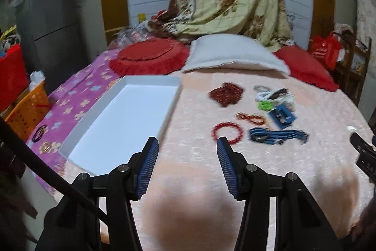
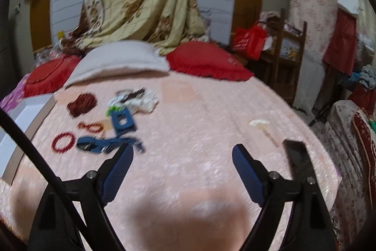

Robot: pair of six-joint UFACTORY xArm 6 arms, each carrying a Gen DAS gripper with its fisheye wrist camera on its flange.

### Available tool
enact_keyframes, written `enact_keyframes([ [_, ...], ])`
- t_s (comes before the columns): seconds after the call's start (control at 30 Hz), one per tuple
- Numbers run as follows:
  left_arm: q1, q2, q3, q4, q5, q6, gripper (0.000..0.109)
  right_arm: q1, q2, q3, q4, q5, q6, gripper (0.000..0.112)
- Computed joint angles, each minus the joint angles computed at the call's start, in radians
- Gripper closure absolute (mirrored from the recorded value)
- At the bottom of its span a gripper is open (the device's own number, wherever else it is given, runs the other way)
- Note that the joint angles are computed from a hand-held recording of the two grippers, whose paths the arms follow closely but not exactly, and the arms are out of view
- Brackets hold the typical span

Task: Organize jewelry

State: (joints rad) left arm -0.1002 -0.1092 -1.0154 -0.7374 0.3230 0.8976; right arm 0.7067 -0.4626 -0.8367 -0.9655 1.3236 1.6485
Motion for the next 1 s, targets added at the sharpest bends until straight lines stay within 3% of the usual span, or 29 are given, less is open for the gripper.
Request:
enact_keyframes([
  [0.2,0.106,0.16,-0.12,0.218,0.077,-0.196,0.091,-0.035,0.049,-0.001,0.094,-0.108,-0.057,0.023],
  [0.37,0.118,0.232,-0.18,0.203,0.137,-0.12,0.091,-0.058,0.064,0.004,0.133,-0.152,-0.074,0.023],
  [0.43,0.103,0.26,-0.189,0.256,0.122,-0.132,0.091,-0.06,0.067,0.007,0.138,-0.163,-0.074,0.023],
  [0.5,0.09,0.283,-0.194,0.332,0.104,-0.187,0.096,-0.061,0.059,0.016,0.145,-0.167,-0.08,0.023],
  [0.53,0.087,0.294,-0.201,0.372,0.117,-0.22,0.106,-0.066,0.056,0.016,0.149,-0.168,-0.09,0.023],
  [0.6,0.089,0.329,-0.268,0.387,0.221,-0.25,0.109,-0.068,0.049,0.024,0.152,-0.171,-0.085,0.023],
  [0.7,0.082,0.314,-0.243,0.413,0.238,-0.297,0.109,-0.076,0.038,0.037,0.161,-0.186,-0.081,0.023],
  [0.83,0.089,0.27,-0.205,0.372,0.281,-0.266,0.109,-0.077,0.032,0.044,0.162,-0.207,-0.087,0.023],
  [1.0,0.087,0.187,-0.131,0.337,0.227,-0.241,0.109,-0.06,0.028,0.035,0.156,-0.204,-0.104,0.023],
])
